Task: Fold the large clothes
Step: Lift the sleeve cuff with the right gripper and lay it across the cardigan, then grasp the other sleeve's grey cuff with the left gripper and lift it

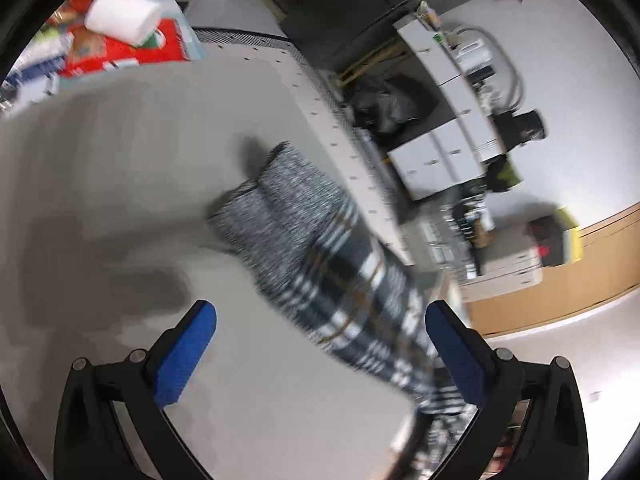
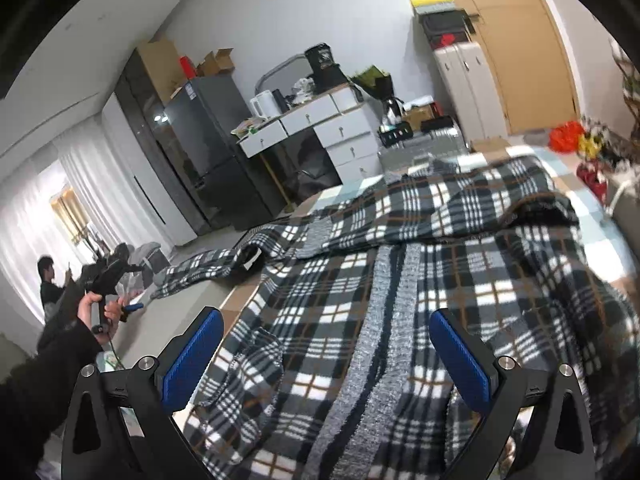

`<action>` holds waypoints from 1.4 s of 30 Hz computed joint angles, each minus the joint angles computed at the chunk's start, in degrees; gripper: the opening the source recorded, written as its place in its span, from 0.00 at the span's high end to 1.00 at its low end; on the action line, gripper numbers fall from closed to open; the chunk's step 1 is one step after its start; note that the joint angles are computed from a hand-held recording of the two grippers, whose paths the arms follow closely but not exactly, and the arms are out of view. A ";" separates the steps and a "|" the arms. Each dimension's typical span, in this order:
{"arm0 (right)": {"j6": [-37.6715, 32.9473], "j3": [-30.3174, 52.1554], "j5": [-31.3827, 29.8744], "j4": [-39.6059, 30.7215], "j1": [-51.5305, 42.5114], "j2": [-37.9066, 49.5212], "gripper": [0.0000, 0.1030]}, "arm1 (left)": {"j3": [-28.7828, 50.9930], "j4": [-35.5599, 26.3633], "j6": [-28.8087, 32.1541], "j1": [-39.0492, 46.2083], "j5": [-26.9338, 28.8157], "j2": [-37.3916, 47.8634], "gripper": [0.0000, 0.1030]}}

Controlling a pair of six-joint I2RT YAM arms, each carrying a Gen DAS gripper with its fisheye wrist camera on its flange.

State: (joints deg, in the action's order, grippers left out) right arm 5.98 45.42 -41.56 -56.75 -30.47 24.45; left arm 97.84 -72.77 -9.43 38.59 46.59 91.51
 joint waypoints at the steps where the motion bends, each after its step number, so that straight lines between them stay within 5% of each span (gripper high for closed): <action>1: 0.37 -0.32 -1.04 0.06 -0.81 0.71 0.00 | 0.75 -0.22 -0.11 0.20 1.20 0.72 0.01; 10: 4.33 -2.73 -0.11 2.11 0.59 3.04 0.00 | 5.79 -4.24 1.10 -0.33 7.46 7.36 0.01; 15: 8.76 -4.14 5.66 4.16 8.23 2.32 0.00 | 6.97 -2.98 1.39 -0.32 10.06 9.82 0.01; 22: 15.94 -5.75 22.91 8.38 28.04 0.47 0.00 | -2.94 12.61 -3.60 -1.60 5.10 2.93 0.03; 29: 19.21 -6.30 33.98 10.20 43.40 0.95 0.00 | -11.21 23.84 -6.78 -0.68 0.55 -1.31 0.39; 31: 19.47 -6.26 35.04 10.28 45.06 1.24 0.00 | -11.74 24.73 -8.55 -0.39 -1.54 -1.17 0.61; 33: 19.60 -6.14 34.87 10.13 45.27 0.99 0.00 | -11.75 25.07 -10.26 -0.96 -4.53 -0.63 0.97; 42: 18.81 -5.69 30.28 9.41 39.77 -0.07 0.00 | -11.80 25.75 -10.43 -2.02 -9.29 -2.66 1.00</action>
